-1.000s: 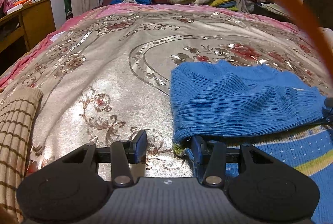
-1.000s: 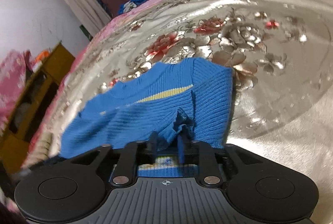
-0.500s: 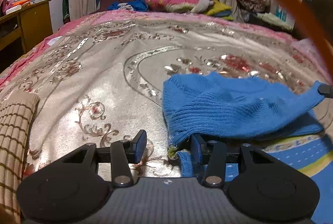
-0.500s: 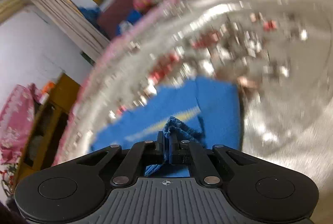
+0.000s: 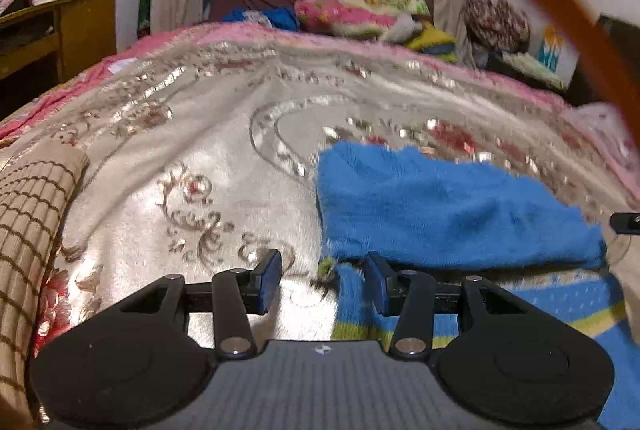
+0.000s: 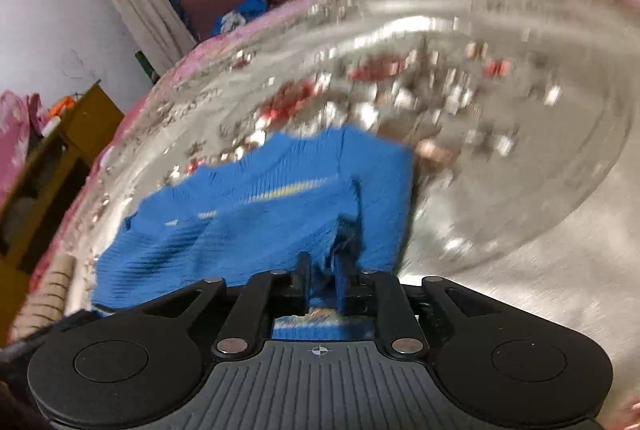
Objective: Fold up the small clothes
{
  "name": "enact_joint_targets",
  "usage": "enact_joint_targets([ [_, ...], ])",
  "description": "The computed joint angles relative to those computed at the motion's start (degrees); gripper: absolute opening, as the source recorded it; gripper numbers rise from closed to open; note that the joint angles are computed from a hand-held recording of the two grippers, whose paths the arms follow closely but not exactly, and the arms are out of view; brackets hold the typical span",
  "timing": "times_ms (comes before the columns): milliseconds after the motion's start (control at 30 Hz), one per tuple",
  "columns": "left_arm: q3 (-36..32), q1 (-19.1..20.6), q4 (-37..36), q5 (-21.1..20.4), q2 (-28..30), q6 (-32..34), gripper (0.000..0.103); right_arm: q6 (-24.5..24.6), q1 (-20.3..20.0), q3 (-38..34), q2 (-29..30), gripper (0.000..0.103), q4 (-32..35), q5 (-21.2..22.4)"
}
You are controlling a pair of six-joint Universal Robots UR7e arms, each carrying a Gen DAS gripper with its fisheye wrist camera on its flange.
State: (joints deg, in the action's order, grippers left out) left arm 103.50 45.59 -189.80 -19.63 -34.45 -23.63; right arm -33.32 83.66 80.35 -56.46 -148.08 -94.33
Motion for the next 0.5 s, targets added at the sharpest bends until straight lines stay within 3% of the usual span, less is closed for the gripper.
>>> enact_joint_targets([
  [133,-3.8,0.9,-7.6,-0.5,3.3,5.9,0.051,-5.7,1.9,2.2,-1.4,0.016,-4.8,2.5],
  [233,-6.1,1.6,-11.5,-1.2,5.1,8.8,0.051,-8.6,4.4,0.0,0.7,0.016,0.8,4.9],
  [367,-5.8,2.5,-10.4,-1.9,5.3,8.6,0.051,-13.0,8.0,-4.3,7.0,0.016,5.7,2.7],
  [500,-4.9,2.9,-12.1,-2.9,5.6,10.1,0.052,-11.1,9.9,-10.4,12.9,0.016,12.8,3.0],
])
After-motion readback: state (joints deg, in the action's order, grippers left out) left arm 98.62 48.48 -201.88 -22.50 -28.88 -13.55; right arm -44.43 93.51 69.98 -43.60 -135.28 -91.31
